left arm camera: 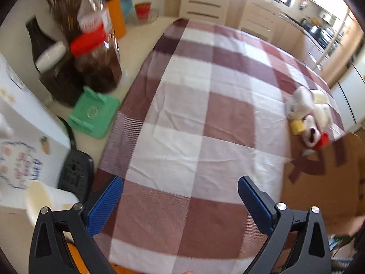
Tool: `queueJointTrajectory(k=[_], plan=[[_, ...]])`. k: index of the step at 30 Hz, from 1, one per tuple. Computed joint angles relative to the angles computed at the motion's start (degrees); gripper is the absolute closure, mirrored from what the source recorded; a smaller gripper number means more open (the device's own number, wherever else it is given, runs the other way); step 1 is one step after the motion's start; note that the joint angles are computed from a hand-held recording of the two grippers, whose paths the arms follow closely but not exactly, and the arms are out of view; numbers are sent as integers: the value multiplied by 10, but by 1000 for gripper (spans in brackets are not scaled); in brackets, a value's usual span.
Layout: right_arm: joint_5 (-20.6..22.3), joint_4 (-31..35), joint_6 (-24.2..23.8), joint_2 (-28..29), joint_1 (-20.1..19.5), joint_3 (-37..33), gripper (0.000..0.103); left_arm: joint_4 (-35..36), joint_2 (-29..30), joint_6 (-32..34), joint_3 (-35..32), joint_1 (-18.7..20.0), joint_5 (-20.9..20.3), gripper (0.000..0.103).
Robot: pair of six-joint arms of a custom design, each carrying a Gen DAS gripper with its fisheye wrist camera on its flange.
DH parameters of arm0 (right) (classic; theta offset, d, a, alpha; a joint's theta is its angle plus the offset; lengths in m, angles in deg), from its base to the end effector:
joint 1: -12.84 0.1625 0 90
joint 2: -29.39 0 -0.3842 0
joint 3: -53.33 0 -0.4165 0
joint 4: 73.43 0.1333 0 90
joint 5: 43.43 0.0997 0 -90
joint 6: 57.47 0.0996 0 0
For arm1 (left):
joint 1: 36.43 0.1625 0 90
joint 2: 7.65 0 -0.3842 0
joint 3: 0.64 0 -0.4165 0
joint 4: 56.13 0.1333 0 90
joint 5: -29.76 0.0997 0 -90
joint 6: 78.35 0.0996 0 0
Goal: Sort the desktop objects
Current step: 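Move both open tools back to the remaining items on the table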
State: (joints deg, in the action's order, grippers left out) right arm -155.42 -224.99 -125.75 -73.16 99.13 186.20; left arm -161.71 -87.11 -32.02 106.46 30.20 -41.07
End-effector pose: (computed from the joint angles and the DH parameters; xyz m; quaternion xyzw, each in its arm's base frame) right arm 0.0693 -0.4145 0.3000 0.4615 -0.8267 0.1059 0.3040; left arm -0.0527 -0.5405 0.2342 0.5747 0.7947 0.1345 0.1417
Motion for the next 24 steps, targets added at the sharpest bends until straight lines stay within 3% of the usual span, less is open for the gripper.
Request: queueJointTrajectory(k=[4,12,16,24], plan=[[5,-90,-26,59,-2,5,0,-67,30,-10,31,0,19,0],[-13,-159,-60,181,39,5,0,-120,66,30,82,-32,7,0],[-14,-124,-46,224,67,-9,0,-124,73,58,107,-60,-24,0],[-8,14,-49,285,121,-33,0,-129,68,147,178,-134,-82,0]])
